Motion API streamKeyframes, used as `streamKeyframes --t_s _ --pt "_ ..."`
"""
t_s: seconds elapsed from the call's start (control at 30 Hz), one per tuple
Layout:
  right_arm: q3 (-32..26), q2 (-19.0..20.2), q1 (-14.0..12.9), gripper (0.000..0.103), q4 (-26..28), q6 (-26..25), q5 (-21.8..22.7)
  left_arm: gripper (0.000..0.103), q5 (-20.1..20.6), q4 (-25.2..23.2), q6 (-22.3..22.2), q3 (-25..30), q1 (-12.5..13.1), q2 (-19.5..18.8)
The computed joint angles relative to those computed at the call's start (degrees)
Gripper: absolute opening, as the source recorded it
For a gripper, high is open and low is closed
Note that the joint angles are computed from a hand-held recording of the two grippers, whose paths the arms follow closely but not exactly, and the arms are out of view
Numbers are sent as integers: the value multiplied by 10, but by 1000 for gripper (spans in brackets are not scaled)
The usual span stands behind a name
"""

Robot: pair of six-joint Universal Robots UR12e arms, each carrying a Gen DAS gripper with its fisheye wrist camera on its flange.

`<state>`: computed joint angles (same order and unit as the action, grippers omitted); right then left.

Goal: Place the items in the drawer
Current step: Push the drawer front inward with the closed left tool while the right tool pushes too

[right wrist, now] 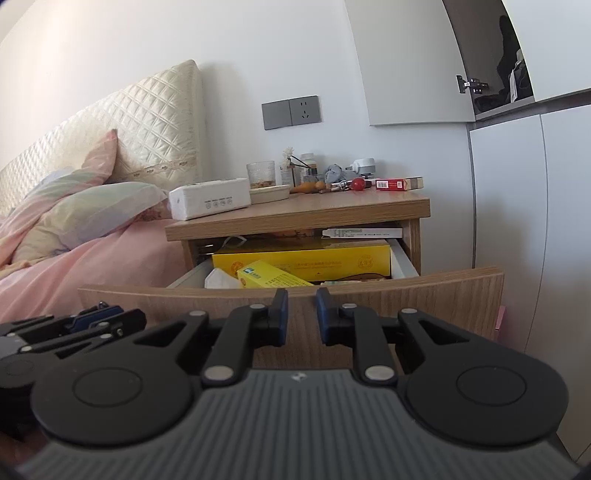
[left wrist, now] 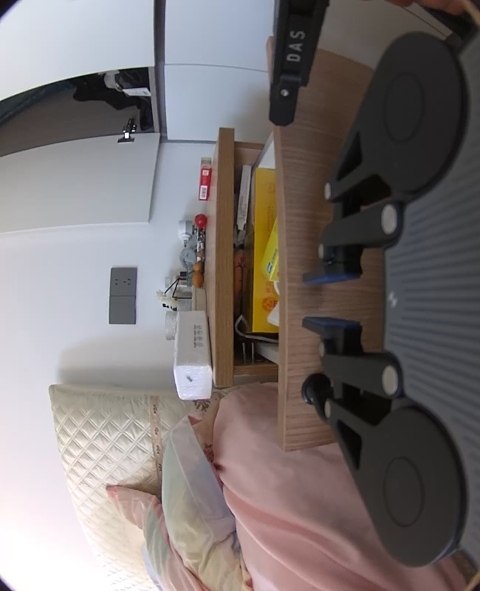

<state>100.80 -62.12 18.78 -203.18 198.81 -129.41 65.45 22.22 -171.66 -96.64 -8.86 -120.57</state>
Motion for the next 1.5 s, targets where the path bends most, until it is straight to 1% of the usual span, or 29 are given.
streamKeyframes --t_s 0.1,0.13,0.2,0.33,0.4,0.57,0.67,0.77,1.0,1.07,1.37,1.5 --pt "1 -2 -1 19 5 -10 2 20 9 0 6 4 -4 -2" --pt "2 -2 -1 17 7 -14 1 20 12 -2 7 5 -5 -3" --pt "5 -6 -1 20 25 -1 -2 20 13 -5 7 7 -6 -4" --pt "13 -16 -7 20 47 23 11 19 13 -15 11 11 -7 -4" --pt "17 -22 -10 18 58 36 17 19 12 -17 13 11 -7 -4" --pt "18 -24 -11 18 63 28 21 19 10 -30 9 14 -6 -2" --pt "17 -23 -11 17 62 30 18 18 12 -38 3 16 -7 -1" --pt "12 -22 -12 17 71 29 12 18 15 -48 5 21 -9 -2" --pt "5 -24 -23 17 93 52 30 18 28 -71 8 43 -17 -10" --pt "1 -22 -27 17 96 50 33 18 31 -80 5 53 -19 -14" --pt "-14 -9 -43 17 85 28 51 18 58 -98 26 92 -31 -36" --pt "-18 -4 -50 17 78 26 61 18 69 -104 22 107 -36 -45"
